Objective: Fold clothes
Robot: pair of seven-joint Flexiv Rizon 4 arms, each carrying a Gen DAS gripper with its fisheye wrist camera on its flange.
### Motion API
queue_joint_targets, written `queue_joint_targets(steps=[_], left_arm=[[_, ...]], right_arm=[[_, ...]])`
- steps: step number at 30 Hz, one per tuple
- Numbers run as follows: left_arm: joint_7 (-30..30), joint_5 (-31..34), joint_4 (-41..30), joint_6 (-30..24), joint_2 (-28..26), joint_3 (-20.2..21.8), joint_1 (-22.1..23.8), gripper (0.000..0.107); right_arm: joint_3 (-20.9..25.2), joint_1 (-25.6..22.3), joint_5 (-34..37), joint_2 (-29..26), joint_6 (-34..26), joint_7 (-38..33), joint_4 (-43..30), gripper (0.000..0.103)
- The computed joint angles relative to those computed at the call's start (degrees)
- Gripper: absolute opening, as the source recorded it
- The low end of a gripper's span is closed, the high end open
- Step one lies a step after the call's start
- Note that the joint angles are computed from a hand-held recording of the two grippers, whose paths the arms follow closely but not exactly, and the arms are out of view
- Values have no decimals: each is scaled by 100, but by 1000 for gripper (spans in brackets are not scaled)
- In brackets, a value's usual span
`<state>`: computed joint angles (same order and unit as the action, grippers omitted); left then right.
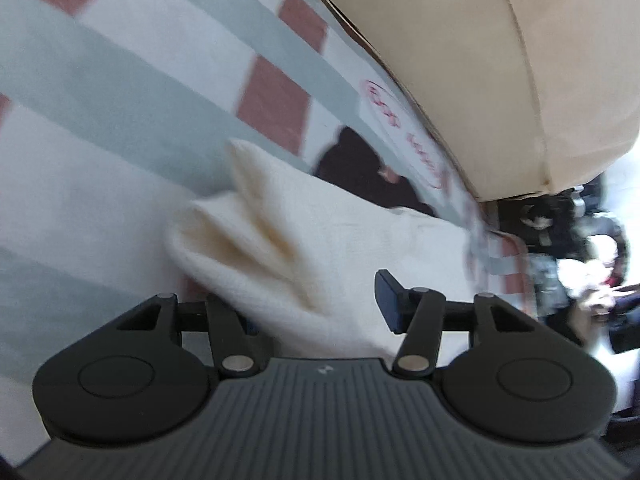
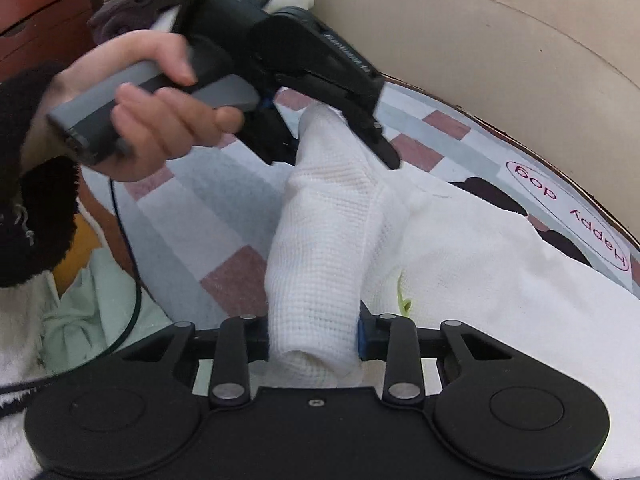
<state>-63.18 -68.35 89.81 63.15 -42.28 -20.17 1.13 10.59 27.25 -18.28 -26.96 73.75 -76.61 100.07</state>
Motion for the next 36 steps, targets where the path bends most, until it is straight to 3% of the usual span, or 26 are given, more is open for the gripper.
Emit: queue_joint_targets(steps=[2, 4, 6, 8, 10, 12, 14, 16, 19, 24, 26, 30, 33, 34, 36], left_arm=[[71, 215, -94, 188, -24, 92, -149, 8], [-79, 749, -138, 549, 24, 318, -380, 8], [107, 753, 45, 1015, 199, 109, -292, 7], [912, -259, 352, 1515, 420, -638, 157, 6], [1664, -1433, 518, 1619, 622, -999, 432, 5], [1901, -1911, 634, 1624, 769, -922, 456, 5], [1701, -1756, 687, 1566, 793, -697, 362, 5], [1672, -1953, 652, 1403, 758, -620, 310, 5], [1589, -1719, 574, 1354, 742, -340, 99, 5], [2419, -2062, -43, 1682, 590, -182, -449, 6], [2476, -1639, -518, 1654, 365, -54, -747, 6], [1342, 346, -1645, 974, -298, 316, -1148, 9], [471, 1387, -2582, 459, -831, 599, -1444, 27], [299, 1540, -2744, 357, -939, 591, -1475, 38], [277, 1584, -2754, 216, -1000, 310, -1374, 43]], right_arm=[[63, -33, 101, -47, 35, 9, -54, 37], [162, -93, 263, -103, 80, 11, -137, 37], [257, -165, 460, -94, 181, 33, -186, 37], [83, -18, 380, -55, 342, 225, -166, 37], [181, -55, 436, -82, 412, 216, -246, 37], [736, -404, 858, -208, 429, -134, -476, 37], [1113, -604, 1230, -319, 237, -384, -738, 37], [1119, -558, 1404, -359, 38, -447, -880, 37], [1299, -716, 1826, -403, 69, -741, -948, 37], [1967, -1444, 3172, -247, 582, -1090, -868, 37], [1865, -1504, 3430, -25, 1021, -1022, -586, 36], [1541, -1576, 3593, 401, 1869, -529, 111, 36], [1223, -1644, 3603, 550, 2211, -87, 549, 36], [1132, -1693, 3597, 558, 2286, 28, 665, 36], [897, -1731, 3645, 496, 2246, 435, 806, 36]])
